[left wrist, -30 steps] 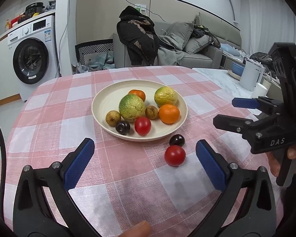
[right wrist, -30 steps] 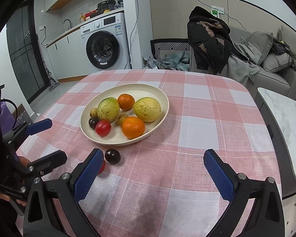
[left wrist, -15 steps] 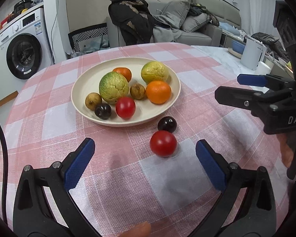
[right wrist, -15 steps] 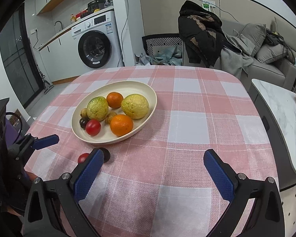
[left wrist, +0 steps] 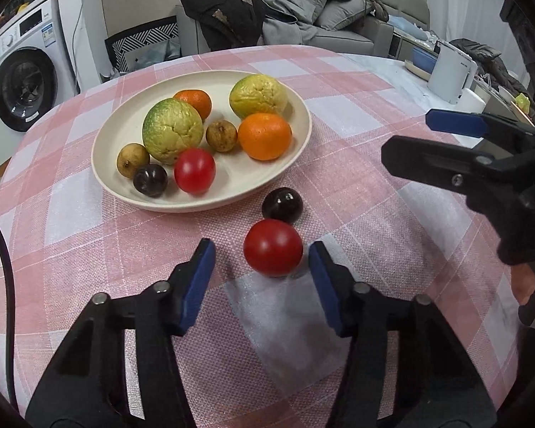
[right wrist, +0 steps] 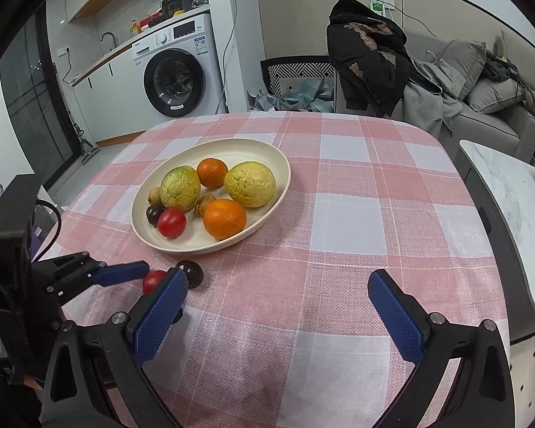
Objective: Organize fruits
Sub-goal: 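Grasp the red tomato with the left tool while the right tool grasps the dark plum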
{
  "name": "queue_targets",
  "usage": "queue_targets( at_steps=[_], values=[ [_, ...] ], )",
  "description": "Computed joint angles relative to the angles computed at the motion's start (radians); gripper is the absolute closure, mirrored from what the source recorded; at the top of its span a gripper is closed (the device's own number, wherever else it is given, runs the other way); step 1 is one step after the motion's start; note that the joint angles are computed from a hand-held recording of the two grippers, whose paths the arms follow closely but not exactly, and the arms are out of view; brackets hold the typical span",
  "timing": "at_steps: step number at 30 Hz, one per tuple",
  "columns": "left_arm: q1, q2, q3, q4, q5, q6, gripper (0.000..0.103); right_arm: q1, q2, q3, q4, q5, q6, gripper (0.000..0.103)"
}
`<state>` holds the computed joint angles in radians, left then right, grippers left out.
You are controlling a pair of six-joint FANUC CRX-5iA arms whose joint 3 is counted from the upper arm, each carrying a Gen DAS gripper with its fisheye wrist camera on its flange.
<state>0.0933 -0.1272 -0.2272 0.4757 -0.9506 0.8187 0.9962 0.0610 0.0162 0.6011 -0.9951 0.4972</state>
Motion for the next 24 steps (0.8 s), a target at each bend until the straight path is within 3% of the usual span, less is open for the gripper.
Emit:
queue_targets(
  at_steps=[4,17,24],
  values=[
    [-0.005,0.0,-0.007,0.019,-0.002,-0.033,0.074,-0.003,-0.004,-0.004,0.004,0.002,-0.007,0.0],
    [0.076,-0.063,-0.081,0.148,-0.003,-0.153,0.074,-0.008,0.002,-0.007,-0.014,0.016,0.001,0.0],
    [0.143,-0.085,-0.095,0.202,0.005,-0.193,0.074,-0.01,0.059,0.063,-0.128,0.002,0.079,0.0]
  ],
)
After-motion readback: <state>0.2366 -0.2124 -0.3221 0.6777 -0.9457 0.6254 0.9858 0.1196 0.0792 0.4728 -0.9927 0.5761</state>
